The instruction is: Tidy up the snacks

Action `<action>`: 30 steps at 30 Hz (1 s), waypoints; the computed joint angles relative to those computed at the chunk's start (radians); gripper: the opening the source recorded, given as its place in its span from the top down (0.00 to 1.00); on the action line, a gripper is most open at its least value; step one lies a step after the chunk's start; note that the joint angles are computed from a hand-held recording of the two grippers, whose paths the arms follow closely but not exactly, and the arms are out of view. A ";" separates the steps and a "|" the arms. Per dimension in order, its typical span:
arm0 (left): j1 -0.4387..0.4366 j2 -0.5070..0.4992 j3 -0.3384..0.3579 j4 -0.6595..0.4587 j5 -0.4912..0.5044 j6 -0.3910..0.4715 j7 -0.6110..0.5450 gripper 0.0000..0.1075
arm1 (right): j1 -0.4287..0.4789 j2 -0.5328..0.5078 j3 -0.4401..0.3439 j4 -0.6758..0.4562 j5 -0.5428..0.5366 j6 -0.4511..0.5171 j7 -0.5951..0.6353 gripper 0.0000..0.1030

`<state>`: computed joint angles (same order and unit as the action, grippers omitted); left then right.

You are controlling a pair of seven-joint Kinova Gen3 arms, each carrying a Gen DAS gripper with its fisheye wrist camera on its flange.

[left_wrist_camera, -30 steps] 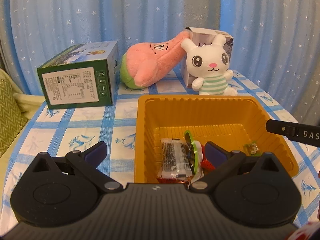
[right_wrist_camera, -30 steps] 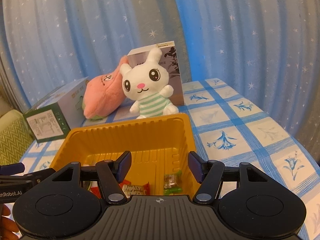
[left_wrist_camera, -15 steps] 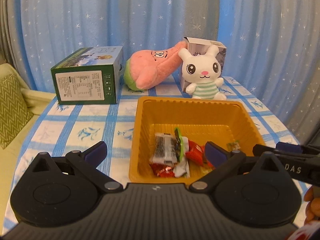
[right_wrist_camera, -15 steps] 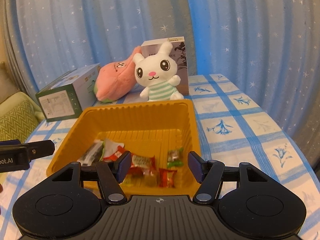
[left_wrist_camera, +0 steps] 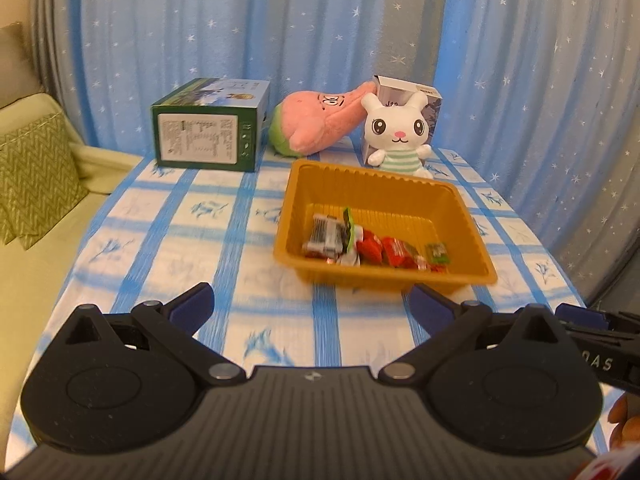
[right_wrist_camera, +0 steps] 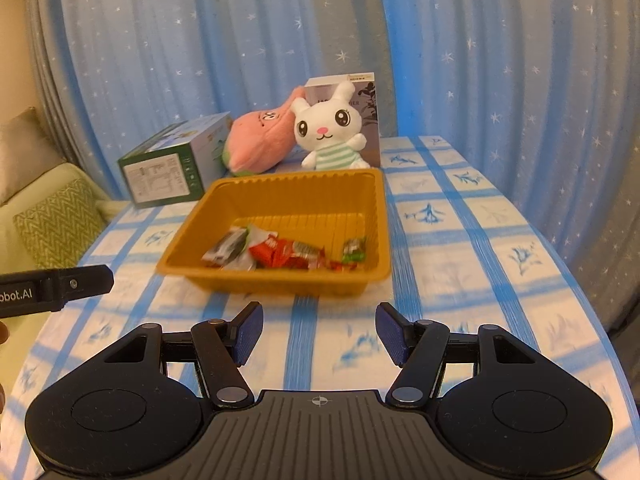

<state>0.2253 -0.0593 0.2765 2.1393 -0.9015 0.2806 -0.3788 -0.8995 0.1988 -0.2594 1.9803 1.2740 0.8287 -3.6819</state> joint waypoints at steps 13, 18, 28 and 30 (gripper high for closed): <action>0.026 -0.270 0.103 0.097 0.319 0.199 -0.182 0.04 | -0.138 -0.098 -0.132 -0.002 -0.164 0.218 0.018 0.39; 0.006 -0.345 0.149 0.108 0.406 0.248 -0.242 0.04 | -0.180 -0.112 -0.165 -0.016 -0.209 0.284 0.014 0.39; -0.036 -0.469 0.204 0.096 0.558 0.318 -0.365 0.04 | -0.250 -0.134 -0.214 -0.036 -0.244 0.394 0.001 0.39; -0.046 -0.490 0.214 0.092 0.586 0.330 -0.388 0.04 | -0.259 -0.139 -0.223 -0.038 -0.256 0.411 -0.003 0.39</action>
<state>0.1797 -0.5490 0.4900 2.2317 -0.3159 0.6102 -0.7667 -1.1588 0.0595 -0.4822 1.9426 1.0182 1.2401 -3.6851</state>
